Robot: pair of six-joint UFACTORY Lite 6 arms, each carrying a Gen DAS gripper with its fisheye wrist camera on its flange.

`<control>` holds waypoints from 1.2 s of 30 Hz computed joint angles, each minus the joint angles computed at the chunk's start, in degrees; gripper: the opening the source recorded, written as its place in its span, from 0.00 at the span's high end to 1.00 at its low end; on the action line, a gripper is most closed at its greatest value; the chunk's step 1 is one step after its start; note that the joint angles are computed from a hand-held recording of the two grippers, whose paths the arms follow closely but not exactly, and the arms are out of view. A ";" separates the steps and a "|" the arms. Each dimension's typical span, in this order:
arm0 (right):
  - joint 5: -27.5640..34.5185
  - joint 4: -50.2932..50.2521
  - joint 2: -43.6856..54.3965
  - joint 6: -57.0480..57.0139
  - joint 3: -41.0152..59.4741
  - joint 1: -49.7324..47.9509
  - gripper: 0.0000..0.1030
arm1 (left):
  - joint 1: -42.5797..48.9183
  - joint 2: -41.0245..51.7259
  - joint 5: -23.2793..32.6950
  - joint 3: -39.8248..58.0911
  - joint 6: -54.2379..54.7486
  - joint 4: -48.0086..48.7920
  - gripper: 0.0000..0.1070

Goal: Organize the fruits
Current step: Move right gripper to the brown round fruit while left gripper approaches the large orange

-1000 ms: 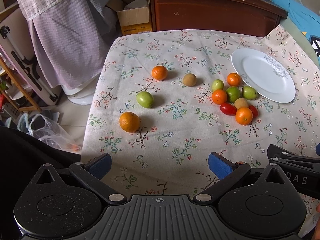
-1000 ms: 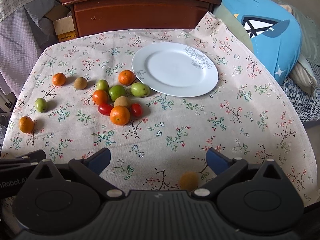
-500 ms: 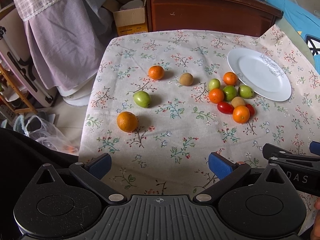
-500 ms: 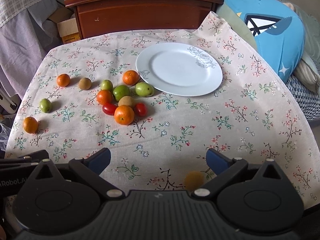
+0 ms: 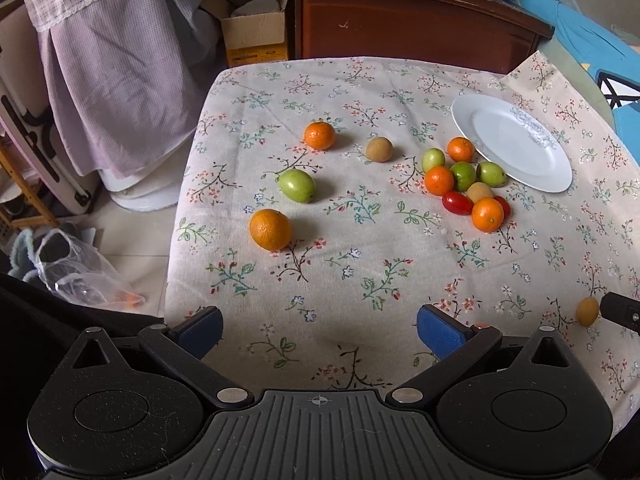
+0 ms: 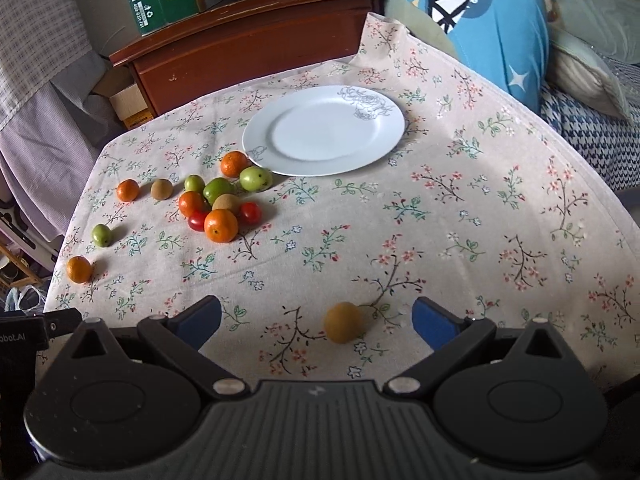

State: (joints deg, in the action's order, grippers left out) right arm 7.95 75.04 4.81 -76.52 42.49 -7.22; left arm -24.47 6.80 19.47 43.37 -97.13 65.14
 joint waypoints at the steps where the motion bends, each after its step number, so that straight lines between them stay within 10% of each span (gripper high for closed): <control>1: 0.47 1.28 -0.79 -1.35 -0.88 -0.71 0.02 | 0.55 -0.30 -0.39 -0.52 -0.10 0.14 0.04; 11: 4.64 2.32 -6.25 -2.74 -7.45 -4.15 0.10 | 5.68 -2.26 -4.19 -3.06 2.25 -0.80 0.04; 23: 2.82 35.96 -0.12 -34.46 -5.87 -3.30 0.41 | 9.83 -3.53 -4.92 -4.34 -4.21 8.43 0.04; 36: 3.72 49.50 5.86 -49.69 -3.74 -1.20 0.72 | 8.31 6.83 -0.28 3.05 -16.30 20.97 0.05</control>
State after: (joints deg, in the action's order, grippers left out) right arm 11.67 124.54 10.67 -126.20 38.76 -8.42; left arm -16.15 13.63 19.19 46.42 -113.42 86.11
